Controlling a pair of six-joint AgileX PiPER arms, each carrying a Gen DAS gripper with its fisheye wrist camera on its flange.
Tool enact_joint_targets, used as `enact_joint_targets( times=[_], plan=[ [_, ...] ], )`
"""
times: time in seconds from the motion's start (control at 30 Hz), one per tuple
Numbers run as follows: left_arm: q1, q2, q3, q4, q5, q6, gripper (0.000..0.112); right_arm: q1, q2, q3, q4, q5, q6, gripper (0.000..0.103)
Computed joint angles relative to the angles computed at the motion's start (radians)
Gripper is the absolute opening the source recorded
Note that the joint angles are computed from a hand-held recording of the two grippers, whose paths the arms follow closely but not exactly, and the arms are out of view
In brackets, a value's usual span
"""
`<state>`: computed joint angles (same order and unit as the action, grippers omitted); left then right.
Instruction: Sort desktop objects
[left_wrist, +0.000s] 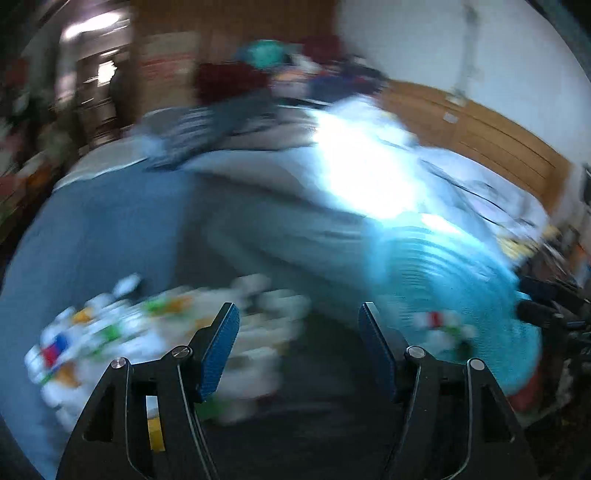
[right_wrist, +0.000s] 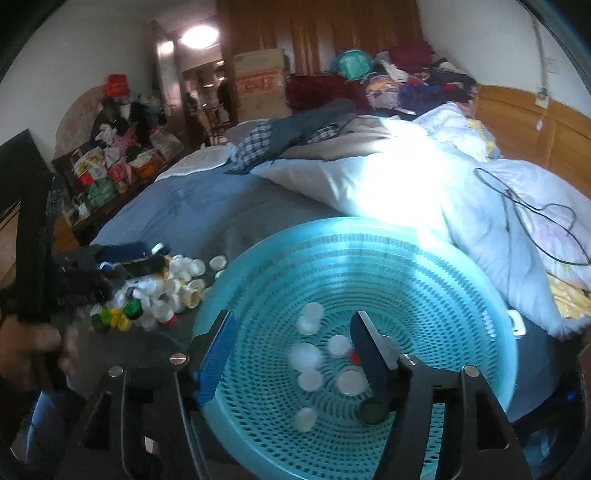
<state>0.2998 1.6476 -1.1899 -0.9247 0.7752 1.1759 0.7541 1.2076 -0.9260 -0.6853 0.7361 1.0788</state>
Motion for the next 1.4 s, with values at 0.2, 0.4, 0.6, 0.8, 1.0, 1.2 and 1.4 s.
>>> enact_joint_targets(
  times=[0.2,0.4,0.6,0.8,1.0,1.2,1.4],
  plan=[
    [0.384,0.230,-0.168,0.017,0.045,-0.026,0.061,0.029,0.109,-0.021,0.048,-0.081,-0.026,0.070],
    [0.464,0.480,-0.443,0.223,0.043,-0.272,0.061,0.071,0.211,-0.085,0.085,-0.096,-0.061,0.070],
    [0.390,0.535,-0.462,0.341,-0.049,-0.294,0.061,0.081,0.255,-0.132,0.104,-0.061,-0.078,0.070],
    [0.470,0.487,-0.360,0.210,-0.112,-0.186,0.068,0.083,0.255,-0.137,0.105,-0.036,-0.078,0.075],
    [0.567,0.489,-0.352,0.220,-0.095,-0.170,0.068,0.093,0.308,-0.158,0.139,-0.077,-0.105,0.076],
    [0.570,0.478,-0.330,0.188,-0.112,-0.119,0.068,0.115,0.347,-0.178,0.149,-0.099,-0.113,0.080],
    [0.529,0.502,-0.410,0.124,-0.052,-0.110,0.068,0.139,0.359,-0.184,0.134,-0.079,-0.088,0.084]
  ],
)
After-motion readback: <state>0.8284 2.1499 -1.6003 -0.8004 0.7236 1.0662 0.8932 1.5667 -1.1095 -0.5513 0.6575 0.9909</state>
